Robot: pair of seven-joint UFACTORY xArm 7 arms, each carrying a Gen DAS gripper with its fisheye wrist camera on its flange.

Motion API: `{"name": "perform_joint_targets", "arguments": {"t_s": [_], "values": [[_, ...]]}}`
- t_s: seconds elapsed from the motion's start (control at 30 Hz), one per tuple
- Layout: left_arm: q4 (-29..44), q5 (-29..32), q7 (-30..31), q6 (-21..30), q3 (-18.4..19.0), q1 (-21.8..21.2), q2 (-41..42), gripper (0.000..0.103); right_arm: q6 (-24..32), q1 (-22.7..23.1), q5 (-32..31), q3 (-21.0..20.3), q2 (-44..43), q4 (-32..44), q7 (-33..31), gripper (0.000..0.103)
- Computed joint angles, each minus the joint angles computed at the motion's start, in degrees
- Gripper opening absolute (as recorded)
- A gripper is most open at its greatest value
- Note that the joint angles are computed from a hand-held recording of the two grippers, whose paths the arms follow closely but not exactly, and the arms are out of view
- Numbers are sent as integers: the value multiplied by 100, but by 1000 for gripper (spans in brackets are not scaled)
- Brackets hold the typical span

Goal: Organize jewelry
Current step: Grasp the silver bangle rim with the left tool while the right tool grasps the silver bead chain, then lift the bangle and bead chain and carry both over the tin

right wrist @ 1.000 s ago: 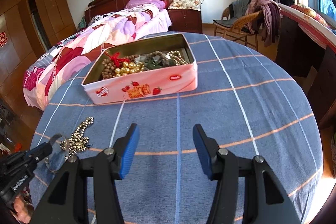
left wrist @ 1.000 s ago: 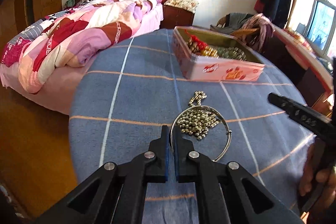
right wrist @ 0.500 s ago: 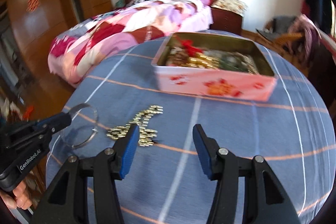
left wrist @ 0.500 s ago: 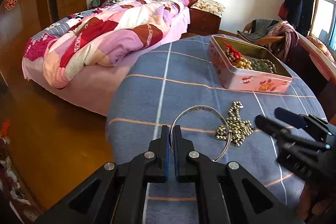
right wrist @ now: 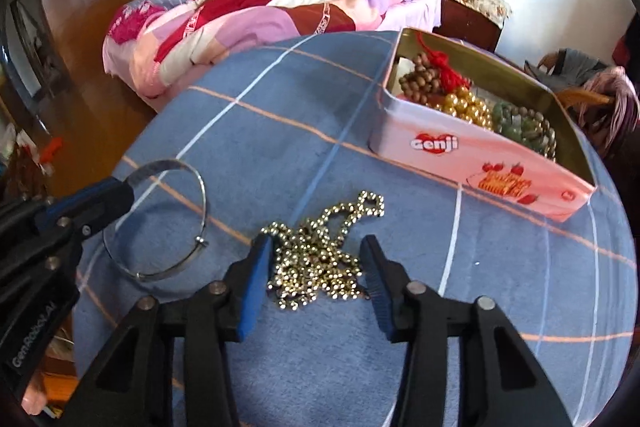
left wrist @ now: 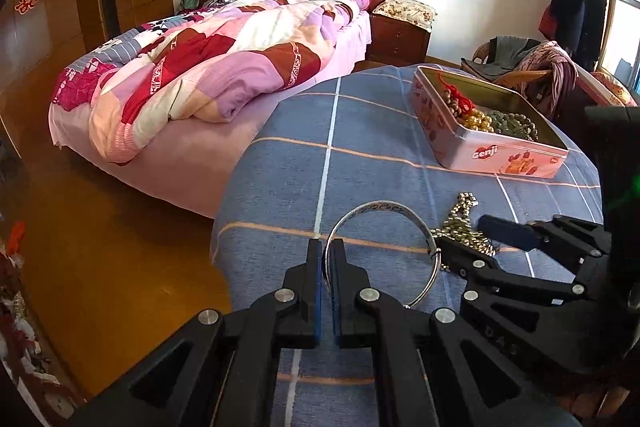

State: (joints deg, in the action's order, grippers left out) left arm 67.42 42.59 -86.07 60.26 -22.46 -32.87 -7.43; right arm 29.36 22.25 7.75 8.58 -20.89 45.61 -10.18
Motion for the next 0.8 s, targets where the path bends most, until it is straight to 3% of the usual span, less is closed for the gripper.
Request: {"name": "perform_joint_targets", "arguments": {"t_s": [0.1, 0.63, 0.8], "values": [[35, 11, 13, -6, -9, -15, 17, 3, -32, -37, -56, 8, -76, -74, 33, 19], [364, 152, 110, -208, 34, -220, 320, 3, -108, -352, 151, -323, -777, -580, 544, 14], [547, 186, 196, -212, 80, -349, 486, 3, -447, -848, -438, -21, -1140, -844, 1066, 13]]}}
